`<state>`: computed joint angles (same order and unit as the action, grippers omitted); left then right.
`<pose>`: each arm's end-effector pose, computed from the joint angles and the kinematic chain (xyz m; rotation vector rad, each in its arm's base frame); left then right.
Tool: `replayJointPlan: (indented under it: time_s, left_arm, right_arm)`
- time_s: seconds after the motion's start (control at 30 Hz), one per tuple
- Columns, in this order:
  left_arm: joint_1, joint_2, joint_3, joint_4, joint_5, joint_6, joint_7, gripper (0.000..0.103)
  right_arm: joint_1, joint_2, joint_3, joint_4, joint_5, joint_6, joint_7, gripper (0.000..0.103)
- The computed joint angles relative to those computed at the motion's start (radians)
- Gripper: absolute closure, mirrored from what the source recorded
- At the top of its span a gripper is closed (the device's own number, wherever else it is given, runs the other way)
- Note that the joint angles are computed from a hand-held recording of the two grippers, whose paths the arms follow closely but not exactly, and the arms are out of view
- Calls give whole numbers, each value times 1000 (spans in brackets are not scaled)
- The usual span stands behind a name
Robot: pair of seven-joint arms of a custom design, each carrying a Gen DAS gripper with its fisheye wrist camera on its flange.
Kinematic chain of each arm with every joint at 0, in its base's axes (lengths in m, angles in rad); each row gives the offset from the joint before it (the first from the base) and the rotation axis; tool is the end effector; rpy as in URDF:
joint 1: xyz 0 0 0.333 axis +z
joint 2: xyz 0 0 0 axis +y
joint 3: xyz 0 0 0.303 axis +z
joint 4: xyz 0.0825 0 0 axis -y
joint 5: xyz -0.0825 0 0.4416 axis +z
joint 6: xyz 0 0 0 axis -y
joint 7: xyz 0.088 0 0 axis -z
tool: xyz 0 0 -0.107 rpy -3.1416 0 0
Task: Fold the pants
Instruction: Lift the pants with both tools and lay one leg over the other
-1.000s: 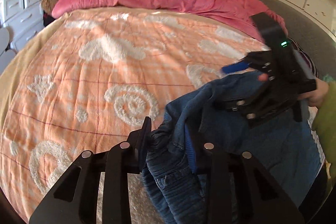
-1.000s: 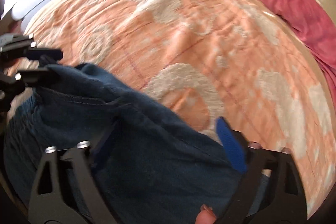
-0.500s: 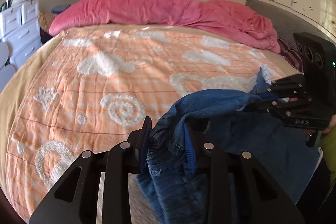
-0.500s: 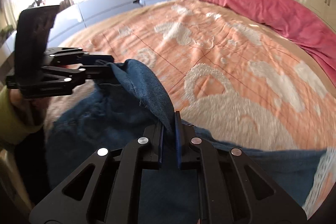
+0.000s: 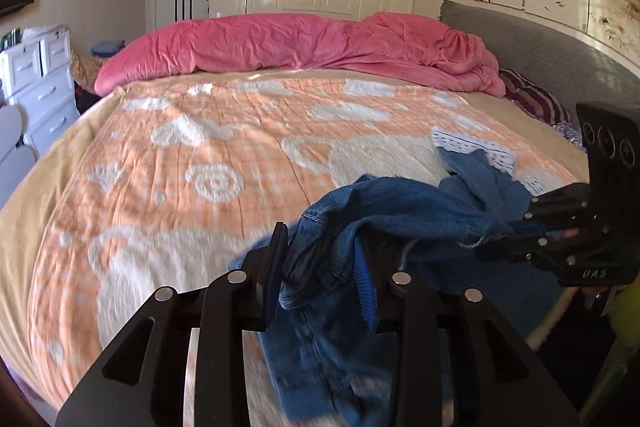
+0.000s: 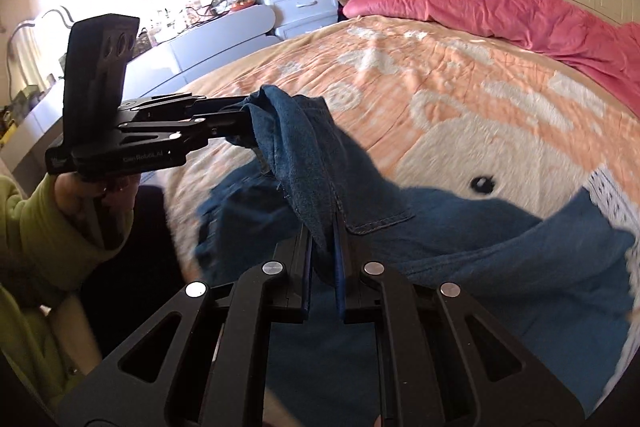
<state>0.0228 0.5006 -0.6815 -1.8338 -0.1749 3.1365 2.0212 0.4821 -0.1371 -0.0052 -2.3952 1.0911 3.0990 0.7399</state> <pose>0.6198 -0.3877 0.3671 -1.0611 2.3488 -1.2416 0.5172 0.1840 0.3875 -1.8116 1.4302 -0.3903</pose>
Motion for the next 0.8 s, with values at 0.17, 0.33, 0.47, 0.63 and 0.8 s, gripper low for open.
replayJointPlan:
  time_s: [0.17,0.33,0.47,0.63,0.8]
  left_arm:
    - [76,-75,-56,-126,-37,5,-5,71]
    - [86,-110,-50,-159,-87,-53,9,68]
    - [47,-142,-4,-184,-126,-79,29,62]
    - [-5,-187,69,-209,-188,-134,21,55]
    - [-14,-308,89,-293,-306,-99,84,56]
  right_arm:
    - [53,-35,-4,-27,187,-32,-130,99]
    - [-1,-1,59,-47,-45,-67,94,97]
    - [9,11,64,-63,-102,-63,141,96]
    - [24,19,50,-59,-18,-86,86,94]
    - [21,19,64,-61,-23,-85,68,89]
